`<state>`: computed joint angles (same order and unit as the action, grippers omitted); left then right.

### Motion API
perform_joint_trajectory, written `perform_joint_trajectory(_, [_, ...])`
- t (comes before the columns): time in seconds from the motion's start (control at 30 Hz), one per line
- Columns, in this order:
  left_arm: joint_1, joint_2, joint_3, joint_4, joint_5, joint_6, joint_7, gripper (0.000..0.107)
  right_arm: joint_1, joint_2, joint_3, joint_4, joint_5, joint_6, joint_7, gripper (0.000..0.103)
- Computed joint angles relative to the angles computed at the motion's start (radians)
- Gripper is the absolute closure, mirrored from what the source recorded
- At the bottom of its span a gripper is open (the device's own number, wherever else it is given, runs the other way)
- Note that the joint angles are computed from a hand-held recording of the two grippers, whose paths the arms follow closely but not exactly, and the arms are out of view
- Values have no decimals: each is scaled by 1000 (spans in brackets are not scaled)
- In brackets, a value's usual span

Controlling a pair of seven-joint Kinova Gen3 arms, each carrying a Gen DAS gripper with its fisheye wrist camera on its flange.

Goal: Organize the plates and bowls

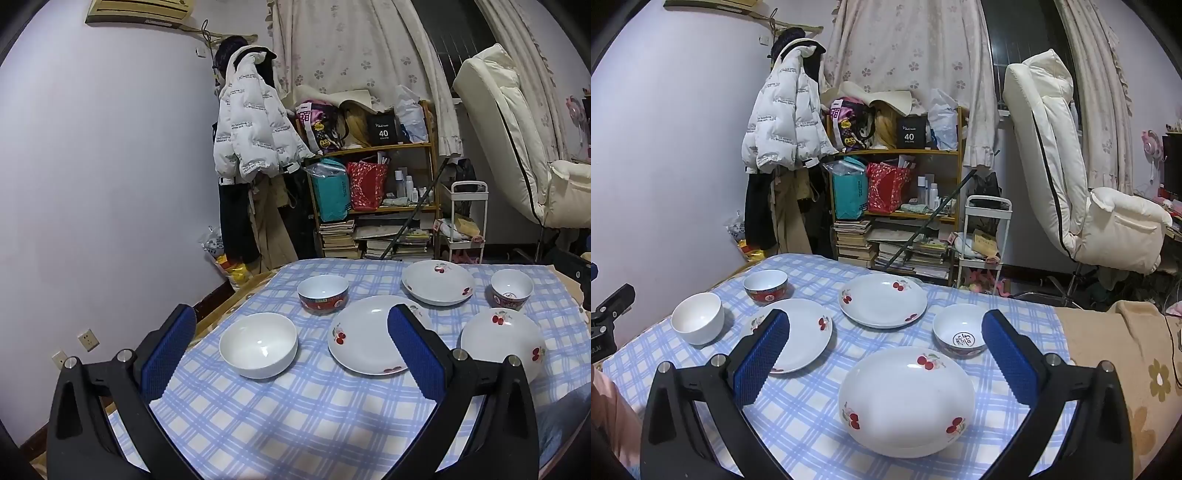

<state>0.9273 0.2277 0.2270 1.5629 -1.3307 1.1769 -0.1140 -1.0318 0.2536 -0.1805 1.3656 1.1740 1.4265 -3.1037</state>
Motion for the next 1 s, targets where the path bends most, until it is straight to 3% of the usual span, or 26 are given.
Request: perform_joint_trajectory(1.0, [3, 3, 2, 9, -15, 2, 8, 6, 2, 1, 1, 4, 1, -3, -4, 0])
